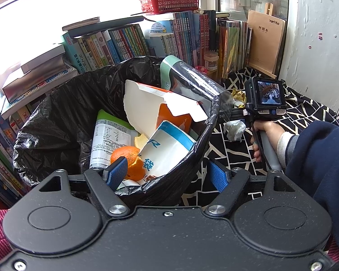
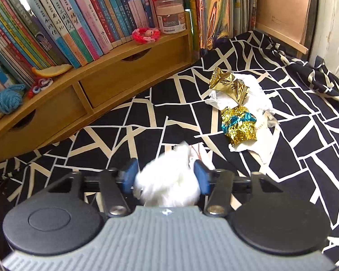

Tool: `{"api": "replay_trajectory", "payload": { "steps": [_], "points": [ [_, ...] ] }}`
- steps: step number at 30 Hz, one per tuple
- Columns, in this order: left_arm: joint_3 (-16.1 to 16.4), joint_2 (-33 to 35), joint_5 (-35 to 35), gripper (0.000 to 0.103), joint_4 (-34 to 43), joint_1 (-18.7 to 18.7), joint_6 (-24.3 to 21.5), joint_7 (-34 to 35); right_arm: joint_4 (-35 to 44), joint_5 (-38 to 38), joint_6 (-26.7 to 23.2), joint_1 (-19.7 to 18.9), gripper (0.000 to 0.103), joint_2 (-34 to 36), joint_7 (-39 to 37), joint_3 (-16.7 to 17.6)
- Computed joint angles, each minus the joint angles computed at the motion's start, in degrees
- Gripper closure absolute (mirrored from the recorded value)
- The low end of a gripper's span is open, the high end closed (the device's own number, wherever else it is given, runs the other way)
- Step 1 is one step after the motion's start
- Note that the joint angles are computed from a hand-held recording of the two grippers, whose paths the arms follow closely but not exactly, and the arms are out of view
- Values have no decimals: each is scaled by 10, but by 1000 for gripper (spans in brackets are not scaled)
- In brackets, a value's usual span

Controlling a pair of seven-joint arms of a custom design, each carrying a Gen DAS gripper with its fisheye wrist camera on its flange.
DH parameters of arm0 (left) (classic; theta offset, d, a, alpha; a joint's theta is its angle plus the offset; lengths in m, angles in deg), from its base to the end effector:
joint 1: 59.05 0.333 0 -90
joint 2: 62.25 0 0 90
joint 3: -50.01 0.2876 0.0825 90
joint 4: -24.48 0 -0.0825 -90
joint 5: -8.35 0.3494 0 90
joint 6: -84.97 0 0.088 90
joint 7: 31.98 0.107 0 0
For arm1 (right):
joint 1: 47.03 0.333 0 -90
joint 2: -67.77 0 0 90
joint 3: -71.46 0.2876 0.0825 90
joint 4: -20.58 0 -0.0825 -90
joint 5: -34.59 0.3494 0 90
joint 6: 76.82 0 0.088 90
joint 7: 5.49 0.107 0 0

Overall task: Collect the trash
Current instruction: 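Carry the tissue over the bin and open the right gripper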

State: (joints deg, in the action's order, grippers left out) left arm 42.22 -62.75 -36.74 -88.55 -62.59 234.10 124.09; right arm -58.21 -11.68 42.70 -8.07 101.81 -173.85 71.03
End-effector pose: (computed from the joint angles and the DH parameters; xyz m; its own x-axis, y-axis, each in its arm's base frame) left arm 0.5583 -0.0972 0.5246 -0.6903 -0.7203 -0.0675 -0.4456 0.4968 -0.7447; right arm 0.5609 0.4021 0.3839 -0.6284 -0.7701 -0.1103 -0.5328 0.5293 -0.6602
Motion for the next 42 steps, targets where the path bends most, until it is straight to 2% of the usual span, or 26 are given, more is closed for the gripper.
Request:
{"api": "replay_trajectory", "payload": {
  "steps": [5, 6, 9, 10, 12, 18, 23, 29, 32, 34, 37, 40, 42],
  "points": [
    [-1, 0, 2, 28, -2, -2, 7, 0, 13, 24, -6, -8, 31, 11, -23, 6],
    [-1, 0, 2, 28, -3, -2, 8, 0, 15, 32, -9, -10, 35, 12, -29, 8],
    [-1, -1, 1, 28, -4, -2, 10, 1, 4, 49, -1, -14, 68, 4, -34, 12],
    [-1, -1, 1, 28, -4, -3, 10, 1, -2, 49, 3, -13, 73, -1, -30, 11],
    [-1, -1, 1, 28, -4, -3, 10, 1, -21, 43, 16, -13, 77, -18, -15, 9],
    [-1, -1, 1, 28, -4, -3, 10, 1, -39, 4, 16, -4, 78, -60, 47, 5],
    [-1, 1, 1, 28, -2, -2, 9, 3, -49, -84, 38, 11, 78, -102, 87, 4],
    [-1, 1, 1, 28, -3, -2, 11, 4, -6, -219, 92, 33, 78, -117, 97, 6],
    [-1, 1, 1, 28, -4, -3, 14, 6, 30, -269, 158, 38, 77, -105, 85, 3],
    [-2, 0, 0, 28, -6, -4, 18, 8, 67, -280, 213, 37, 76, -84, 60, 1],
    [-3, 0, 2, 28, -8, -5, 24, 9, 155, -242, 293, 30, 75, -22, -24, 6],
    [-3, -2, 4, 28, -12, -6, 28, 8, 250, -170, 328, 22, 69, 51, -119, 26],
    [-3, -2, 6, 28, -14, -7, 31, 8, 306, -120, 325, 21, 68, 95, -178, 40]
  ]
}}
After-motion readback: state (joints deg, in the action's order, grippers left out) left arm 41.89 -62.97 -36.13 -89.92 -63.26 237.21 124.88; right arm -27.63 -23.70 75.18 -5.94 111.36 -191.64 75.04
